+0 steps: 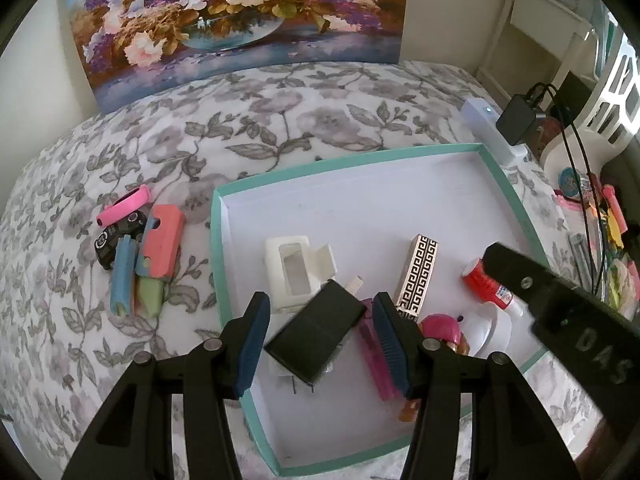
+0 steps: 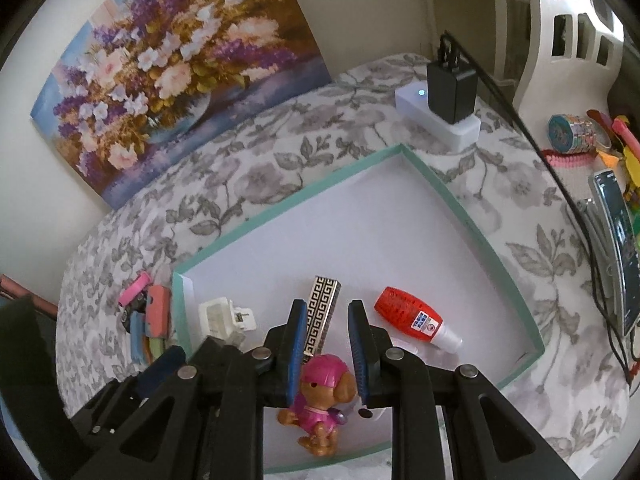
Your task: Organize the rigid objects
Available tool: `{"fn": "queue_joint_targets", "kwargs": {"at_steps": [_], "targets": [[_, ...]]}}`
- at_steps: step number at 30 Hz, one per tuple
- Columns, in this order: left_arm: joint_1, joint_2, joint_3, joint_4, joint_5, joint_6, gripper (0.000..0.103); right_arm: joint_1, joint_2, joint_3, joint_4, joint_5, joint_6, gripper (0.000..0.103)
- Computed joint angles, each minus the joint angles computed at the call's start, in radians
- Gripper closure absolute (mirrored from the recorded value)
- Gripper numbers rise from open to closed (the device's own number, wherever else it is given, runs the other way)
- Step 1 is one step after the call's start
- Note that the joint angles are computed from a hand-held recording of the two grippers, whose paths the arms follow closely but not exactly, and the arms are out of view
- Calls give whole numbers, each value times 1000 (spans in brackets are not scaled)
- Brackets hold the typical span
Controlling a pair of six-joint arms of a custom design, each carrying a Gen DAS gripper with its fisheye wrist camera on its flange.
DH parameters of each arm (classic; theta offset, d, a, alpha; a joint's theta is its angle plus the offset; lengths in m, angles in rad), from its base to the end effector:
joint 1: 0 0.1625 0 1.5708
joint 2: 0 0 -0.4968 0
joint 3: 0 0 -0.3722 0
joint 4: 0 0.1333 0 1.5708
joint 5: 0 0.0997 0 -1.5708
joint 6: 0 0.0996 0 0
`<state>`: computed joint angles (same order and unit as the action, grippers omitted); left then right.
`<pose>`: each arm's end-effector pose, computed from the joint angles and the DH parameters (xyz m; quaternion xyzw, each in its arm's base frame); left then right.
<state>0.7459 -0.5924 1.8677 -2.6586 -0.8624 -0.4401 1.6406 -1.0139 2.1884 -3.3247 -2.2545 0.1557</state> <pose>-0.3095 -0.5557 -0.0091 0.2104 0.9104 -0.1333 0.3304 0.1073 -0.5258 0.2309 -0.1344 -0.8979 0.3036 0.2889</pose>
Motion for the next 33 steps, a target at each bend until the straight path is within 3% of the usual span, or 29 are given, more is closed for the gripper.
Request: {"fn": "queue_joint_targets", "kwargs": {"at_steps": [21,23,24,25,33], "targets": [[21,-56,5,34,12,-71,41,13,6,-6,15,-9,-6,80],[29,-72,12,31,13,-84,35,17,9,-9,24,-11,-5,80],[33,-79,16,31,13,-90,26,20,13,-11,28,-16,-4,80],[36,-85,21,28,14,-94,23,24,16,-13,32,-21,-4,80],[72,-148,57,57,51,-197,18,55,37,-23,43,-41,-1,79]]}}
